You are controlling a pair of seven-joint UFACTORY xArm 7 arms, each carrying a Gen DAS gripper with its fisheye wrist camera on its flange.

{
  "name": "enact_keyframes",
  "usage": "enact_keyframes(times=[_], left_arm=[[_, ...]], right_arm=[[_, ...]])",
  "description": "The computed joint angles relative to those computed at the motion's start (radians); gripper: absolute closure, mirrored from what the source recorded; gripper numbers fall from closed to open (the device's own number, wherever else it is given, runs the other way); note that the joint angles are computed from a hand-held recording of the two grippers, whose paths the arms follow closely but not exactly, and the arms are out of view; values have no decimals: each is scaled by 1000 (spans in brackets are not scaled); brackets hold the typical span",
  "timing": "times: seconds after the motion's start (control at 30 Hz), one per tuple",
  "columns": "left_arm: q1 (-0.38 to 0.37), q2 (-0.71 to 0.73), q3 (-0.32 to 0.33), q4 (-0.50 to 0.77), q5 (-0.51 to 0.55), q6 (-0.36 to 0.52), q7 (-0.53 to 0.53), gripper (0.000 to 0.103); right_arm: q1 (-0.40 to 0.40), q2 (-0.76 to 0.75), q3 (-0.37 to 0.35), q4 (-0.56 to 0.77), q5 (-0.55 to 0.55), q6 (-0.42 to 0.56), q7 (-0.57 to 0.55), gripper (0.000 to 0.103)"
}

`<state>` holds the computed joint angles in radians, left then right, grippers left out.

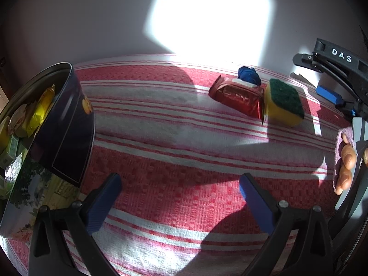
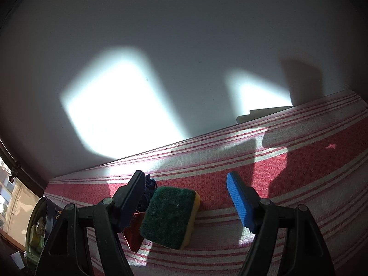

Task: Organize objects
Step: 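Push the right tool past the green sponge onto the blue cloth, then close the right tool on the blue cloth and lift it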

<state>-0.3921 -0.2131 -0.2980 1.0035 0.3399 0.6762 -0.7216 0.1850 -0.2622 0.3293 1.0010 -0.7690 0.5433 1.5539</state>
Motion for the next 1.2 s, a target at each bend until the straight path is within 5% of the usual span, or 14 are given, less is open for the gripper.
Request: enact_keyframes(times=[0.1,0.27,0.5,0.73,1.07,1.2], left_arm=[[0,11,0,9,3,-1,3,0],[-2,25,5,16,12,-7,-1,0],[-5,33,9,23,16,-7,-2,0],[-6,33,10,24,17,-5,-4,0],[-6,29,11,20,13,-6,1,0],[-5,28,11,20,12,-6,2,0]], right_arm=[[-2,-12,8,-4,-15,49,12,29],[-11,-24,-5,-28,12,-12,17,29],[55,150,-20,149,9,3,-150,38],[165,330,-81,340,89,160,-360,41],[303,435,-167,475,53,332,-487,41],[316,427,-187,470,55,346,-490,61]])
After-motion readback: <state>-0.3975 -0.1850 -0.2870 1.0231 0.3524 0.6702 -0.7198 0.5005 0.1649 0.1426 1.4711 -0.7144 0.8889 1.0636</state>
